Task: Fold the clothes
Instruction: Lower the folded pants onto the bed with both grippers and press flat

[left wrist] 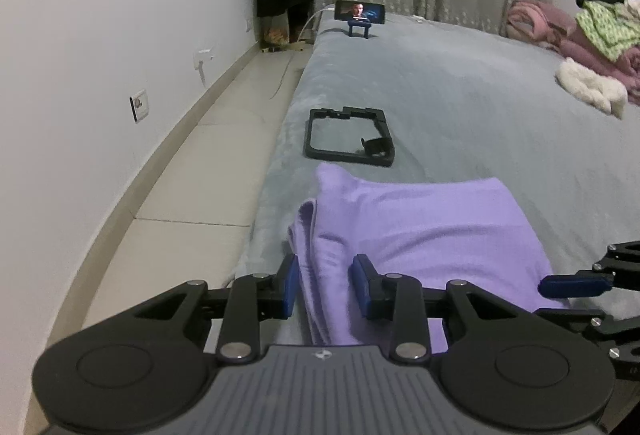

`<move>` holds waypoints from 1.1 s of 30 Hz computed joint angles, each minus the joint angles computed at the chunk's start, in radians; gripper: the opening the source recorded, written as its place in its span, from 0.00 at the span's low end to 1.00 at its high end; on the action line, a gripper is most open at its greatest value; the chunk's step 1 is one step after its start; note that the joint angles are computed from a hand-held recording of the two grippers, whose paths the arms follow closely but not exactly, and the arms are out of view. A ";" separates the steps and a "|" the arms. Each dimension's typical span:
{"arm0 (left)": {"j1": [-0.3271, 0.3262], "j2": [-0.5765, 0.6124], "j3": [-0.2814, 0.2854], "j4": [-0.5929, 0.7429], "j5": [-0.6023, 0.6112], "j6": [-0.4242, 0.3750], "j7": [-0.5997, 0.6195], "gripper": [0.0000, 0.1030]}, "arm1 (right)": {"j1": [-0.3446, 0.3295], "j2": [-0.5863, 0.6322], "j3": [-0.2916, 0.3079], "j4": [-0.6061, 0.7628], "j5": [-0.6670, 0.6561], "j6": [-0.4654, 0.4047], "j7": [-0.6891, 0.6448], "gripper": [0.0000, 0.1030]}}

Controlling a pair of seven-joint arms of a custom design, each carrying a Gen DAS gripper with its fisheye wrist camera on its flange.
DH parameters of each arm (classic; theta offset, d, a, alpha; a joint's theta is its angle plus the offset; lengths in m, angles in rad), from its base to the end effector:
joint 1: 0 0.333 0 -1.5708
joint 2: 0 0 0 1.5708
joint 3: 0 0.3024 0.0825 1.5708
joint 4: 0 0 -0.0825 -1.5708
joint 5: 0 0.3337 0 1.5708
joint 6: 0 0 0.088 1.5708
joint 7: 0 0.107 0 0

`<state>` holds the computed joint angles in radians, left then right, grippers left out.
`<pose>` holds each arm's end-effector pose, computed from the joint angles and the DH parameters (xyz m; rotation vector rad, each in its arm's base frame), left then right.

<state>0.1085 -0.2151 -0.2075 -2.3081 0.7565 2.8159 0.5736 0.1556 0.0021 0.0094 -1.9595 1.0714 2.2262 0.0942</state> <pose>0.4713 -0.0865 0.5137 -1.8931 1.4717 -0.6597 0.5304 0.1161 0.5192 -2.1256 0.5547 -0.1366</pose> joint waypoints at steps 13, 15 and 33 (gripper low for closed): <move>-0.001 0.002 -0.013 0.012 0.082 -0.035 -0.041 0.31 | -0.010 -0.040 -0.014 -0.036 -0.011 -0.052 0.027 0.27; -0.007 0.004 -0.012 0.016 0.088 -0.044 -0.046 0.31 | -0.005 -0.056 -0.017 -0.060 -0.003 -0.047 0.005 0.27; -0.018 -0.004 -0.008 0.011 0.122 -0.059 -0.080 0.31 | 0.016 -0.114 -0.048 -0.110 0.020 -0.065 -0.066 0.27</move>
<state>0.0903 -0.2192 -0.2158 -2.2976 0.8788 2.7573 0.4939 0.1716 -0.1115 -0.0390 -2.0696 1.0916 2.1616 0.0284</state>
